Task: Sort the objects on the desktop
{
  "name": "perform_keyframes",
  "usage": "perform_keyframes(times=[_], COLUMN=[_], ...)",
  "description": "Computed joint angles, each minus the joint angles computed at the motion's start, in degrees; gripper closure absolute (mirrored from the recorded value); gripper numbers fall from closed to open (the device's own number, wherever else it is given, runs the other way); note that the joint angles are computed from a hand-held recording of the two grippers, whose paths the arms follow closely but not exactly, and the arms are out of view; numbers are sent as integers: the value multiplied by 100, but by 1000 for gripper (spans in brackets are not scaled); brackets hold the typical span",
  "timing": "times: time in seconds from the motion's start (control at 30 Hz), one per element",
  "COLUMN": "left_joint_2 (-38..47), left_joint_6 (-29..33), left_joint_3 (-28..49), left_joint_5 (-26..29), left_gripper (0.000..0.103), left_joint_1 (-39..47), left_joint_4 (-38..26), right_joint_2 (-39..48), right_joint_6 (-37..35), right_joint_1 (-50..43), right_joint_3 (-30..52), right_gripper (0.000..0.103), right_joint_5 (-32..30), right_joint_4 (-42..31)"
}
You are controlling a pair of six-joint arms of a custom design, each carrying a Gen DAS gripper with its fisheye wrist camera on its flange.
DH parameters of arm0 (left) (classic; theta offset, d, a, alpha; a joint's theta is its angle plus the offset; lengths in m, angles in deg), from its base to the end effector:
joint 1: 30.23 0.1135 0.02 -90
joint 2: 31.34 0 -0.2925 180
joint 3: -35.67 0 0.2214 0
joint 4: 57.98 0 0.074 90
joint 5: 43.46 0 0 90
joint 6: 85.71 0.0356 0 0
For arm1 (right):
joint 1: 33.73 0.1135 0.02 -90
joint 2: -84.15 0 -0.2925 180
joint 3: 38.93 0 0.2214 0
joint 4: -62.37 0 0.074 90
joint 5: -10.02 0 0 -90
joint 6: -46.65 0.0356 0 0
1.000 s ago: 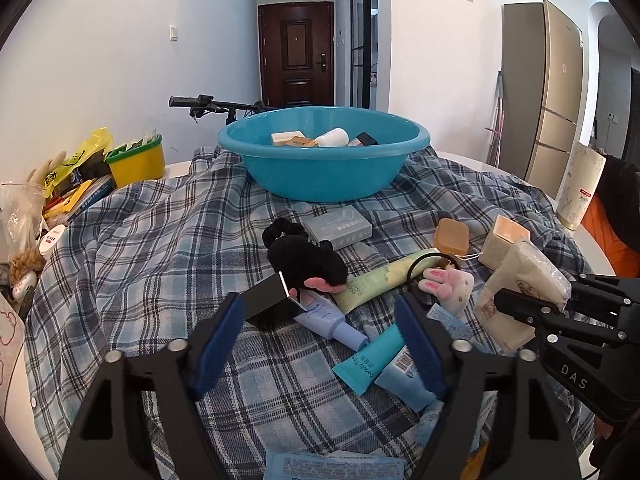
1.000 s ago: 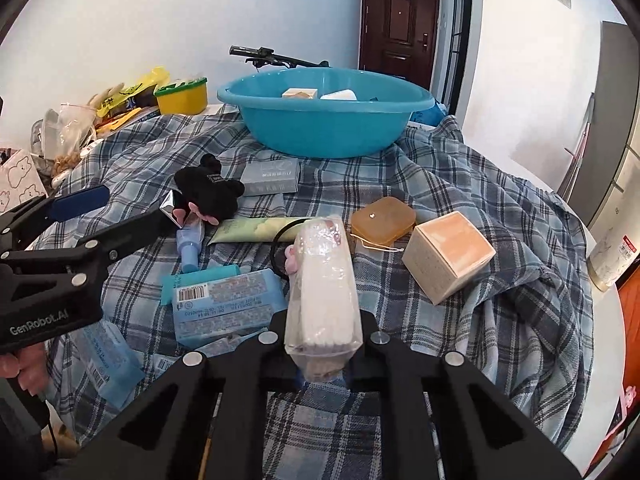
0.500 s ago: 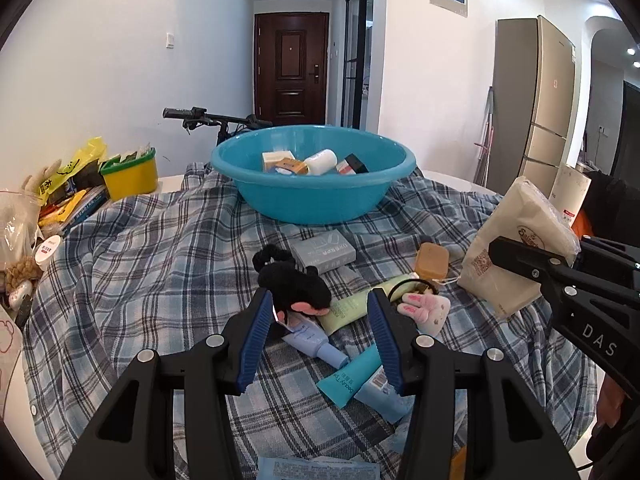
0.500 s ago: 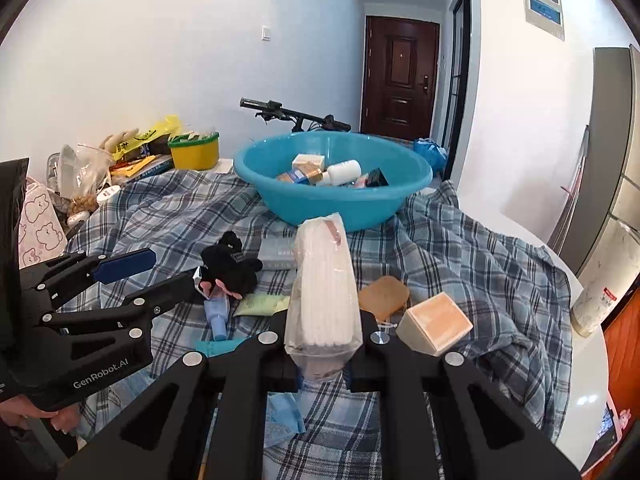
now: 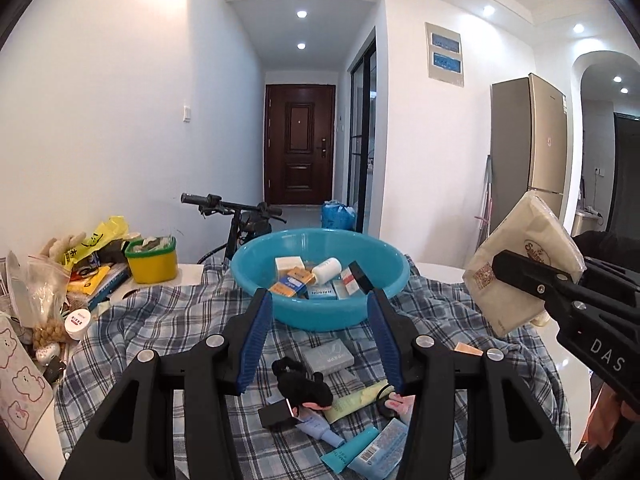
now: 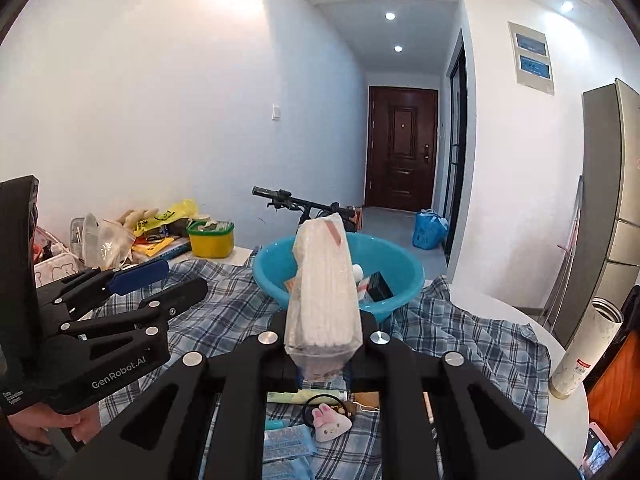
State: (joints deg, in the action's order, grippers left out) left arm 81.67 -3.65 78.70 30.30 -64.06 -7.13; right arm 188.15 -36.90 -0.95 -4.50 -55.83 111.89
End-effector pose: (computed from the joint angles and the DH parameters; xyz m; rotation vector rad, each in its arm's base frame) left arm 0.2650 -0.1656 0.1393 0.2361 1.8825 -0.2272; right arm 0.2333 0.1329 0.1533 -0.1533 1.8832 0.0623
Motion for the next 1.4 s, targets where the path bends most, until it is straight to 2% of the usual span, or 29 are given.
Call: perform_keyframes(times=[0.3, 0.57, 0.9, 1.0, 1.2, 1.33, 1.4], left_joint_2=[-663, -839, -771, -607, -432, -160, 14], left_joint_6=[137, 293, 477, 575, 828, 794, 662], left_joint_3=[-182, 27, 539, 657, 1305, 1995, 2448], left_joint_5=[-141, -210, -166, -391, -378, -193, -90], left_gripper=[51, 51, 51, 51, 51, 51, 51], left_joint_1=[-93, -84, 48, 16, 110, 321, 448], left_joint_4=[132, -94, -195, 191, 34, -270, -618], right_joint_2=[-507, -594, -708, -719, -606, -374, -260], right_joint_6=[-235, -528, -1006, -1091, -858, -799, -759], right_joint_1=[225, 337, 200, -14, -597, -878, -1004], right_joint_3=[-63, 161, 600, 804, 1241, 1662, 1915], right_gripper=[91, 91, 91, 91, 91, 91, 91], right_joint_5=[347, 407, 130, 29, -329, -384, -438], right_joint_4=[61, 56, -58, -100, -388, -651, -806])
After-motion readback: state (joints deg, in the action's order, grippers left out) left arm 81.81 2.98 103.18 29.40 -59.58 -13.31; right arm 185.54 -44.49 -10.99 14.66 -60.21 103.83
